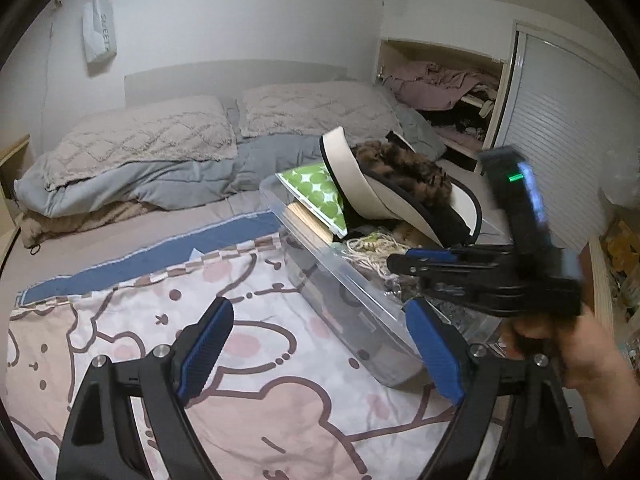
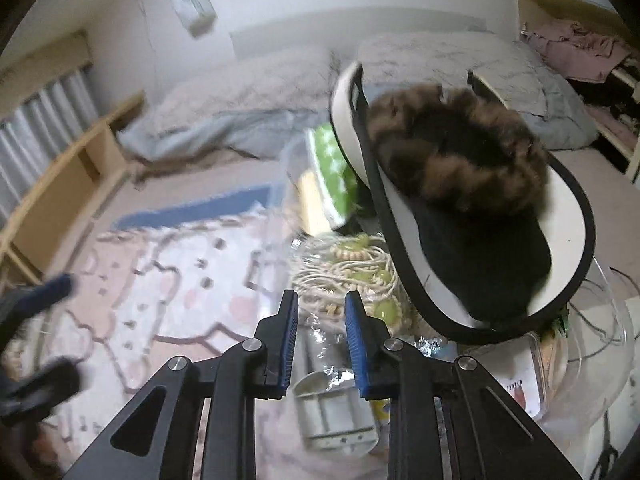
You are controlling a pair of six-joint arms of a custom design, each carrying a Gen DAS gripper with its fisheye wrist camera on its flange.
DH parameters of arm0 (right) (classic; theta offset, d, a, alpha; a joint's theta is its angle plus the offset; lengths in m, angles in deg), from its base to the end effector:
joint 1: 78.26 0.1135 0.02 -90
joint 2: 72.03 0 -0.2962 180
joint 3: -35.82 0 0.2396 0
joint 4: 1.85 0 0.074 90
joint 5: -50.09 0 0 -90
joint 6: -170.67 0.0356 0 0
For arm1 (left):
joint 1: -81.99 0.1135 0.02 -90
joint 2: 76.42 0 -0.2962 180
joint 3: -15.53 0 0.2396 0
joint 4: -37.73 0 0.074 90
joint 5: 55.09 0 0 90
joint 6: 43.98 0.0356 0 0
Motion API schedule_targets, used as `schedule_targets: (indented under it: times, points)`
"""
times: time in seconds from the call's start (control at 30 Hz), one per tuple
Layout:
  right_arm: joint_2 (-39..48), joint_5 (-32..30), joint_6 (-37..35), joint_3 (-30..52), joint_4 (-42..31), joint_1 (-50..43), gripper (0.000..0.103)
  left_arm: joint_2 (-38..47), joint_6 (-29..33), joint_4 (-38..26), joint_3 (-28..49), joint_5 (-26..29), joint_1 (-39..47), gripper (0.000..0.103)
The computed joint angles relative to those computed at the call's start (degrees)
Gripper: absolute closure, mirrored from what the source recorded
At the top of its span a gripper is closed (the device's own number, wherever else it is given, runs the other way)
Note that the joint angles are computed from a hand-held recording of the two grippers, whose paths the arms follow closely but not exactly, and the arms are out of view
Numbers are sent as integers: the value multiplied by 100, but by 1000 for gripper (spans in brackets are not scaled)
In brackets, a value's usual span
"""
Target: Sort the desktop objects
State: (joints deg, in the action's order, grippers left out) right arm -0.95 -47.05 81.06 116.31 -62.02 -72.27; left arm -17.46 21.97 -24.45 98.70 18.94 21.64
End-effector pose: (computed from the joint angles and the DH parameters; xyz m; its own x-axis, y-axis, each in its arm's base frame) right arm 0.2278 0.0283 0.3482 -0.7715 -0.0742 -0.6319 -0.1765 0.9792 0.1006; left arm 0.0932 -0.1439 0.3990 -0.5747 0.2176 -0.7889 0.5410 0.8244 -0.1667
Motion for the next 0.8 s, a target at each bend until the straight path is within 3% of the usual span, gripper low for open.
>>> schedule_targets:
  times: [0.13,0.37,0.73,0.77,0.8]
  points:
    - [257,340,148,28,164,121,79,-160,155,70,-98,-197,-62,14]
    - [342,656,117,-121,237,307,80,-381,104,144,-193,-29,-2,8]
    - [-423,-108,-77,-25,195,-79,78,-597,-22,-62,4,-429,-355,5]
    - [-504,-60,-35,2,179,-3,67,-622,-64,-95,19,-504,-404,3]
    - [-612,23,35,52,154,92,39,-643,-103,-106,28,-579,-456,0]
